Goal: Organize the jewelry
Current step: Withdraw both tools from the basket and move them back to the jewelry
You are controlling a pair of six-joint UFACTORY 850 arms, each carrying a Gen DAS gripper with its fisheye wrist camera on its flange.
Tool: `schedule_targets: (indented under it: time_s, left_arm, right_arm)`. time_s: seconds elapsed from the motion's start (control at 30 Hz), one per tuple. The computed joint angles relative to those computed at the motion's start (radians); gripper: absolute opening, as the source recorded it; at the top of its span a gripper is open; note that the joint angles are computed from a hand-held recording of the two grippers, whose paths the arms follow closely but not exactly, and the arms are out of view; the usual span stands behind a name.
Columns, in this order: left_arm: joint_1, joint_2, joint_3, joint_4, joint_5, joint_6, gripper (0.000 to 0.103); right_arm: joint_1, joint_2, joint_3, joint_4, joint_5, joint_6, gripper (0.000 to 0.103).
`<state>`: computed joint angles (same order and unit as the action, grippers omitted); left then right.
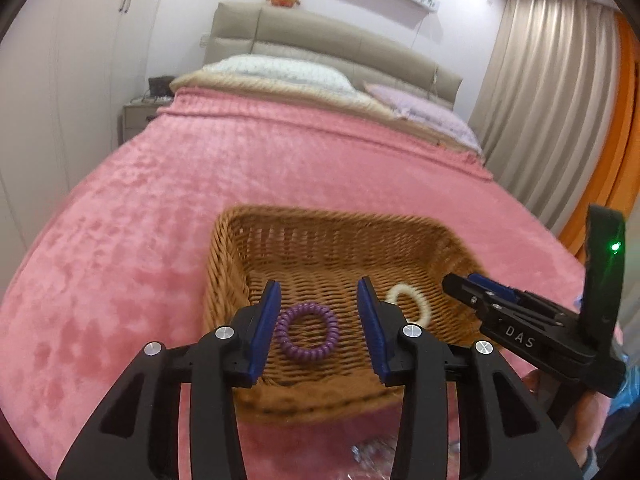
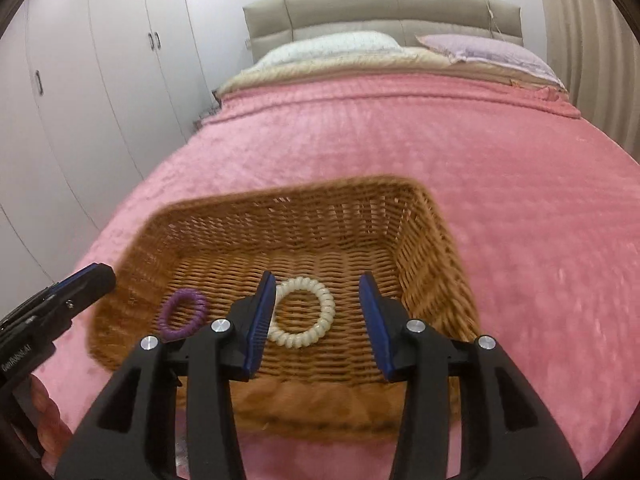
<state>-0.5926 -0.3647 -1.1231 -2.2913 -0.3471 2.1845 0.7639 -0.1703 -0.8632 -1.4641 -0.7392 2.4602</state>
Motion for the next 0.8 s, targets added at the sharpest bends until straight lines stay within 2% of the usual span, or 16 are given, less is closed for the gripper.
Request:
schedule_targets:
  time_s: [0.23,0.47,0.67,0.8]
  left_arm:
    - [0.023,0.217,0.201,-0.094,-0.082,0.132,0.039]
    - [0.041,0.397,0.391,-0.121,-0.084,0.205,0.039]
    - [0.078,0.430,0.489,-0.004,-0.077,0.073,0.039]
    - [0.068,0.392,0.518,0.048,-0.033,0.022,0.039]
  right_arm:
    - [0.162,0.061,0.006,0.084,-0.142,-0.059,0.040]
    - [0.321,0.076,0.023,0.136,-0.237,-0.029,0.040]
    - [0.411,0.058,0.060,0.142,-0.277,0.063,0.040]
    - [0.422,0.023,0.071,0.171,-0.232,0.117,0.040]
